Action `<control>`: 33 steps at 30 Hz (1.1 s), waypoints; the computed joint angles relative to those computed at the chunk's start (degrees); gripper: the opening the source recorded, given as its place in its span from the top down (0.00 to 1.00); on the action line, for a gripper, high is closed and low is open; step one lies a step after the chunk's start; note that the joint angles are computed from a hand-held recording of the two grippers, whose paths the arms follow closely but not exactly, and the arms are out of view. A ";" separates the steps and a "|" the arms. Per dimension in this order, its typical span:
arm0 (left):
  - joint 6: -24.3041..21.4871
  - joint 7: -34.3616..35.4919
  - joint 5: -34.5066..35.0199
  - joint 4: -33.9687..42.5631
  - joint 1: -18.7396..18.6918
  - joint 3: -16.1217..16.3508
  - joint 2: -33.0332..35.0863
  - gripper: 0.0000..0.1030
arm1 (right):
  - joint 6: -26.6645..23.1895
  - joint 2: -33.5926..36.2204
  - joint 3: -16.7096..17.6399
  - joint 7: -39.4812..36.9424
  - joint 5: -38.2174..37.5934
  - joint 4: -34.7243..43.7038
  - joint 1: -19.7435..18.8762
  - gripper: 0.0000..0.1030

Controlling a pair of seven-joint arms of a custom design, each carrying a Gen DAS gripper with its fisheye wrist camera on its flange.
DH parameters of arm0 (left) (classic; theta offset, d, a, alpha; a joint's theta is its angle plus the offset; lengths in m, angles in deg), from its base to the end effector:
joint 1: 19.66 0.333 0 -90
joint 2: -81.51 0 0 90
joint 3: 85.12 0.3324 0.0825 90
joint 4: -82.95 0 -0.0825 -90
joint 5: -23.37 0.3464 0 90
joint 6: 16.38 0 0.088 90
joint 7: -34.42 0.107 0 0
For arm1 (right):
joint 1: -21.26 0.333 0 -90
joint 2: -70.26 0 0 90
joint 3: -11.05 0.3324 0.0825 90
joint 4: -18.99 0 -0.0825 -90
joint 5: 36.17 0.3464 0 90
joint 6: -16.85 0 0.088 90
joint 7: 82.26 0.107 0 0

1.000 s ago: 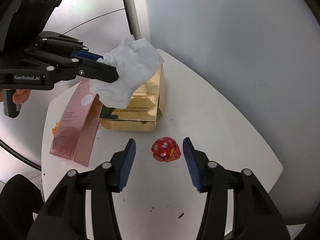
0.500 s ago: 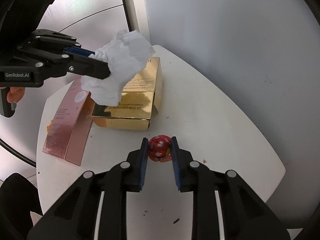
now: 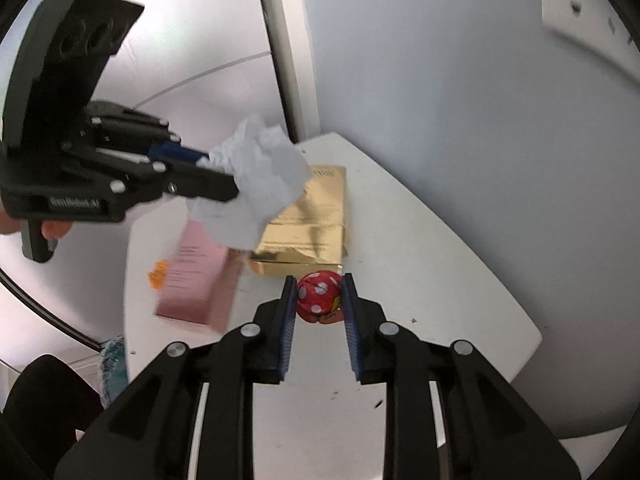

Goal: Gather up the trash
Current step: 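Close the right tool on the red foil candy while the left tool holds the tissue, then carry the tissue and red candy over the bin with both tools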

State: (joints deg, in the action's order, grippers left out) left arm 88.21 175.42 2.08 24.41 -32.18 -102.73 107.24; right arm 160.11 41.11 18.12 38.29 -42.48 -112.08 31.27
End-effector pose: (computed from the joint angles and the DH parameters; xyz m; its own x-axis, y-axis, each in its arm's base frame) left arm 0.5940 -0.3064 0.6625 -0.9747 -0.2192 0.0436 -0.2031 0.7874 -0.5821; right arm 0.3824 0.1315 0.6485 -0.0932 -0.9783 -0.1851 -0.7423 0.1922 -0.6419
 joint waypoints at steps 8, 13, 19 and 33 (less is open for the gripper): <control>4.36 2.55 -5.61 -16.40 4.22 1.70 -12.02 0.87 | -2.26 -0.97 2.63 1.39 -0.16 4.19 1.69 0.78; 6.16 3.85 -8.49 -24.80 6.11 4.35 -18.79 0.87 | -1.66 1.03 4.55 2.97 -0.13 6.61 3.78 0.78; 7.20 5.59 -10.69 -33.05 8.33 8.23 -25.19 0.87 | -0.38 6.84 7.33 5.60 -1.60 11.19 6.77 0.78; 8.90 6.85 -11.08 -46.60 14.96 15.98 -32.00 0.87 | 2.65 22.26 7.18 6.64 -2.14 21.44 16.79 0.78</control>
State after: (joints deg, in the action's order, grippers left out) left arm 97.11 182.27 -9.01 -22.19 -17.22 -86.75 75.24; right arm 162.76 63.37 25.30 44.92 -44.62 -90.64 48.05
